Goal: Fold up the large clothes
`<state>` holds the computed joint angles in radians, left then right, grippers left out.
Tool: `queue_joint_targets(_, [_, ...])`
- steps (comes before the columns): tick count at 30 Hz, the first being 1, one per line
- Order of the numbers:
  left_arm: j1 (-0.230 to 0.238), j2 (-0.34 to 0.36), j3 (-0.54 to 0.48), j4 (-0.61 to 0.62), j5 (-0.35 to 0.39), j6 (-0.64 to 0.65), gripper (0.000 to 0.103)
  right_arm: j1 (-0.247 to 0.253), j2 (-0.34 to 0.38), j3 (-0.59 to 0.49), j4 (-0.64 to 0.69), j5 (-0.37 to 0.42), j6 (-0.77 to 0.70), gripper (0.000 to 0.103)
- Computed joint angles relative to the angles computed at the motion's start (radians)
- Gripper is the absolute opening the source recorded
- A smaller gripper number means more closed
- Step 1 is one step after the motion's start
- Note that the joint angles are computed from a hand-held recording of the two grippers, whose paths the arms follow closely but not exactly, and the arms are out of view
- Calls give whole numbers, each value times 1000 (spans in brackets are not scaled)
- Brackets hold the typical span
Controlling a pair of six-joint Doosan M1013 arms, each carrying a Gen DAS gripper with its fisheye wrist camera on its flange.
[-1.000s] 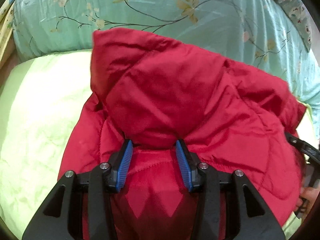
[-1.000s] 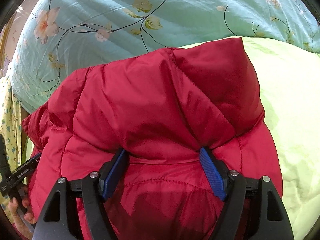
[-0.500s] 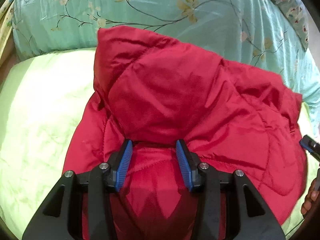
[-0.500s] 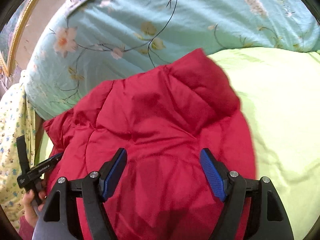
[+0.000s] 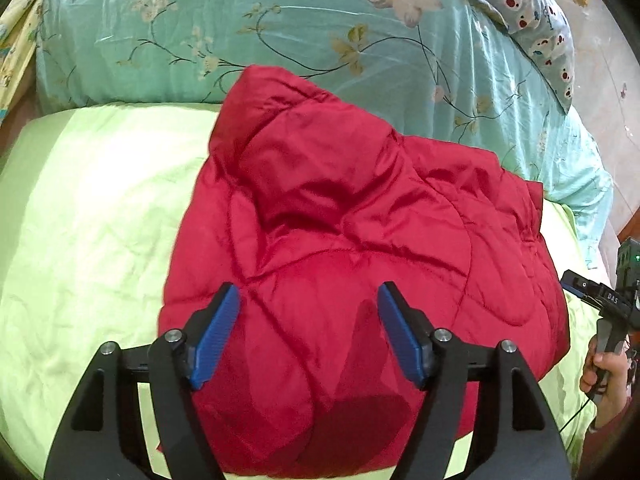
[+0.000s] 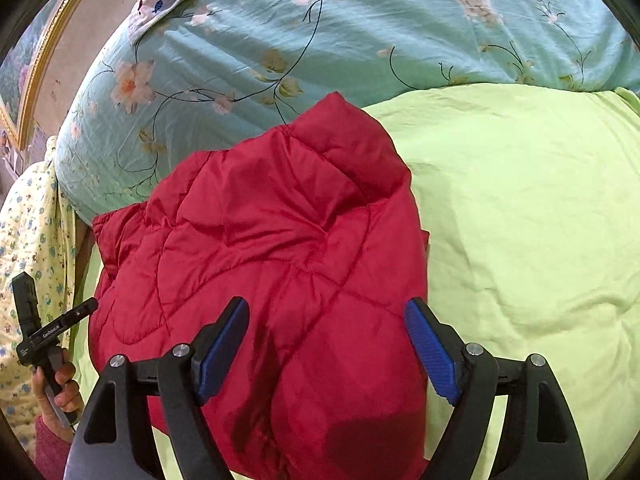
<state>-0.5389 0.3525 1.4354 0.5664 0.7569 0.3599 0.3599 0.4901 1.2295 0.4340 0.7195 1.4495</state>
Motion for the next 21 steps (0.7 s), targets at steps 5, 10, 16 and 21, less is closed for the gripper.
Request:
queue_joint_targets(5, [6, -24, 31, 18, -5, -35, 76, -10, -1, 5, 0, 15, -6, 85])
queue_joint_targets(10, [25, -42, 68, 4, -8, -58, 80, -29, 2, 12, 61, 24, -27, 86])
queue_joint_targets(16, [94, -79, 170, -202, -247, 10, 80, -56, 28, 2, 163, 69, -53, 86])
queue_joint_targets(21, [136, -79, 214, -407, -377, 144, 84, -75, 51, -9, 238, 108, -73, 87])
